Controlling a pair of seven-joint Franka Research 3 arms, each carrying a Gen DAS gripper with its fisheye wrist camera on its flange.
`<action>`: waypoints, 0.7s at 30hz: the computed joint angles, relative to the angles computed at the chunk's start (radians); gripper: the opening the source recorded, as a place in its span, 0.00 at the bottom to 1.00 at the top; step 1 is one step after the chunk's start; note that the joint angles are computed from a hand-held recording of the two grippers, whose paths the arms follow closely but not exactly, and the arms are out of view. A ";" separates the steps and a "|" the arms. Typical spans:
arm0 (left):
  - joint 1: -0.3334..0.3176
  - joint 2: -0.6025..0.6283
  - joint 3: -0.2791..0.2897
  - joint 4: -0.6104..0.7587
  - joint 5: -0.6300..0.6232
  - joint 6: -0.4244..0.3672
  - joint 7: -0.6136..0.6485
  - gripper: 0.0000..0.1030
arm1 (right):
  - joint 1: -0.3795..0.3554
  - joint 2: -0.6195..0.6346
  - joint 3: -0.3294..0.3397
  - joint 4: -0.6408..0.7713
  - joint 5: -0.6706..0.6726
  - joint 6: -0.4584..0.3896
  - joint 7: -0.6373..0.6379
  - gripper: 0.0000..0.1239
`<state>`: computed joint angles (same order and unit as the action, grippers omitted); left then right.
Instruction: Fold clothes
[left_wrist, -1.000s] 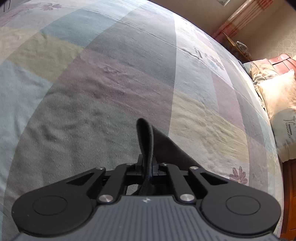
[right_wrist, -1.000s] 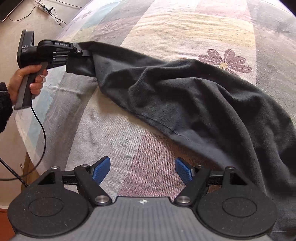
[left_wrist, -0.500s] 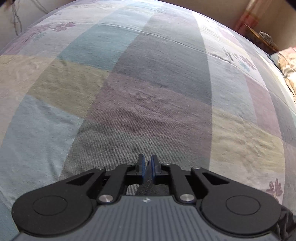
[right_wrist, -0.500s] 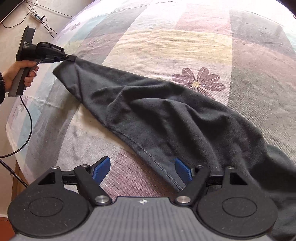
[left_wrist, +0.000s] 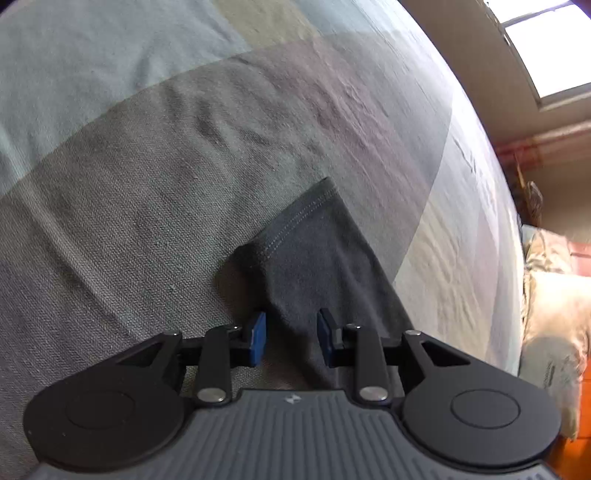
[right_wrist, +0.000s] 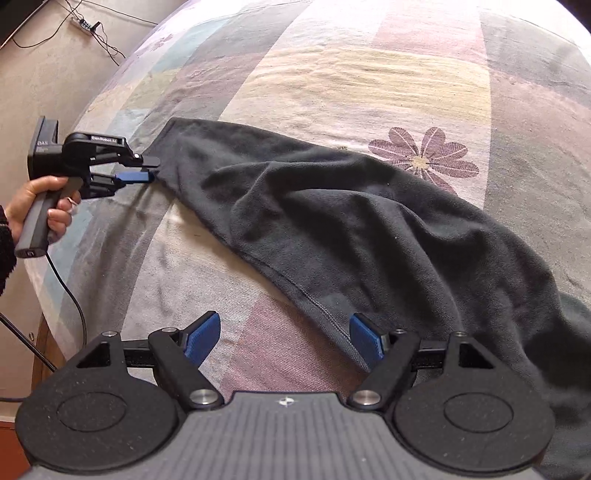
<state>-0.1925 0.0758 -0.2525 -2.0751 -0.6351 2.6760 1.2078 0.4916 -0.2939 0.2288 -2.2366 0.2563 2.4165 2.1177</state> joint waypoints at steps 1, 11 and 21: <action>0.002 0.005 0.000 0.001 -0.018 0.012 0.004 0.29 | 0.001 -0.003 -0.003 -0.003 0.002 0.000 -0.007 0.65; 0.039 0.035 -0.063 -0.010 -0.161 0.144 0.076 0.30 | -0.002 -0.004 -0.026 -0.029 0.056 0.032 -0.041 0.65; 0.017 0.044 -0.054 -0.021 -0.562 0.189 0.367 0.31 | 0.029 0.196 -0.126 0.154 0.341 0.123 -0.546 0.65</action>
